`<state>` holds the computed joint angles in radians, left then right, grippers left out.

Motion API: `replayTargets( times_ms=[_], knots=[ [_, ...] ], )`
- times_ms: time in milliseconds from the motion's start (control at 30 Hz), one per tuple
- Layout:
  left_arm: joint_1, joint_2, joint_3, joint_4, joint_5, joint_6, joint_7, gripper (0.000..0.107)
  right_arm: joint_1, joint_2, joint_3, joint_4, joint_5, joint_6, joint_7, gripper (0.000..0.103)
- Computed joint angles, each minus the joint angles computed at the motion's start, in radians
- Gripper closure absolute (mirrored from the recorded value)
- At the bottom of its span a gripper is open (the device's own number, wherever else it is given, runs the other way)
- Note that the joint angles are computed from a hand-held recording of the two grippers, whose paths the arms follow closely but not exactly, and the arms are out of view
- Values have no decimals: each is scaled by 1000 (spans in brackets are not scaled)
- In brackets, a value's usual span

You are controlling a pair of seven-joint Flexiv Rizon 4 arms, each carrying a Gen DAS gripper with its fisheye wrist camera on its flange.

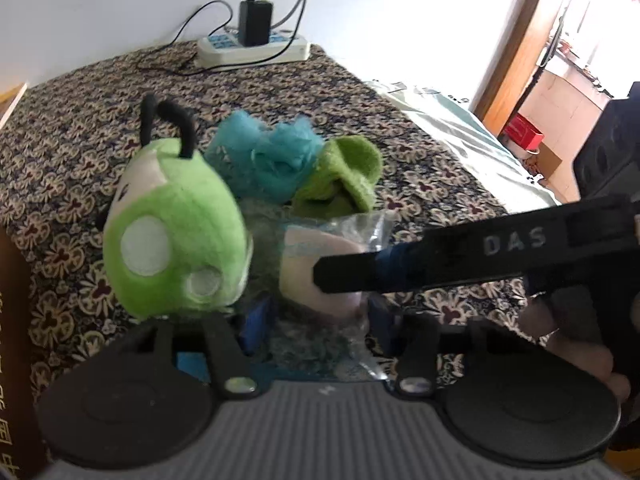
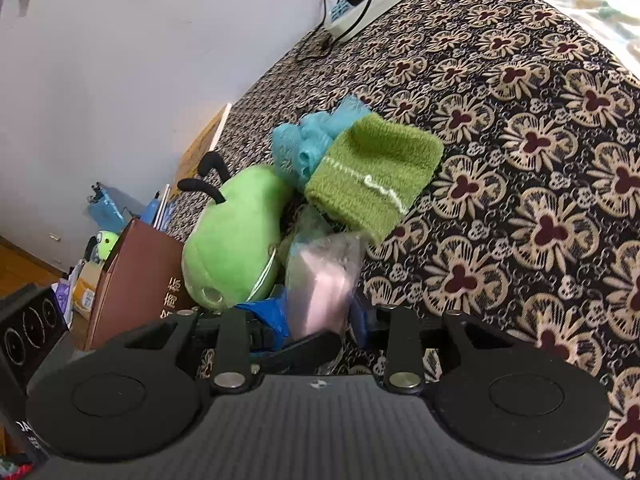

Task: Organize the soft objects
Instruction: 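Lift the clear bag into the cardboard box and release it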

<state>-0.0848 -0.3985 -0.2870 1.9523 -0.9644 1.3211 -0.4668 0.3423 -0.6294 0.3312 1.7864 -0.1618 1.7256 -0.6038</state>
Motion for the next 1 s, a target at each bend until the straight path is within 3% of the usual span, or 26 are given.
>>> replayTargets(
  times_ms=[100,367,500,633,767,833,1000],
  knots=[
    [3,12,-17,17,-34,17,32,69,17,9,-14,22,13,37,7,94],
    [-16,105,3,67,-222,-81,153,71,75,85,-80,103,30,102,33,99],
    [-50,179,29,99,-354,-128,269,72,164,168,-171,163,67,128,41,99],
    [-81,250,79,116,-478,-183,377,73,308,235,-311,187,114,149,4,99],
    [-109,310,148,121,-576,-210,455,73,444,239,-429,138,160,164,-65,99],
    [-118,344,190,129,-618,-217,488,73,449,213,-417,83,157,177,-93,99],
    [-107,413,261,161,-681,-188,550,73,331,94,-244,-111,33,173,-140,99]
  ],
)
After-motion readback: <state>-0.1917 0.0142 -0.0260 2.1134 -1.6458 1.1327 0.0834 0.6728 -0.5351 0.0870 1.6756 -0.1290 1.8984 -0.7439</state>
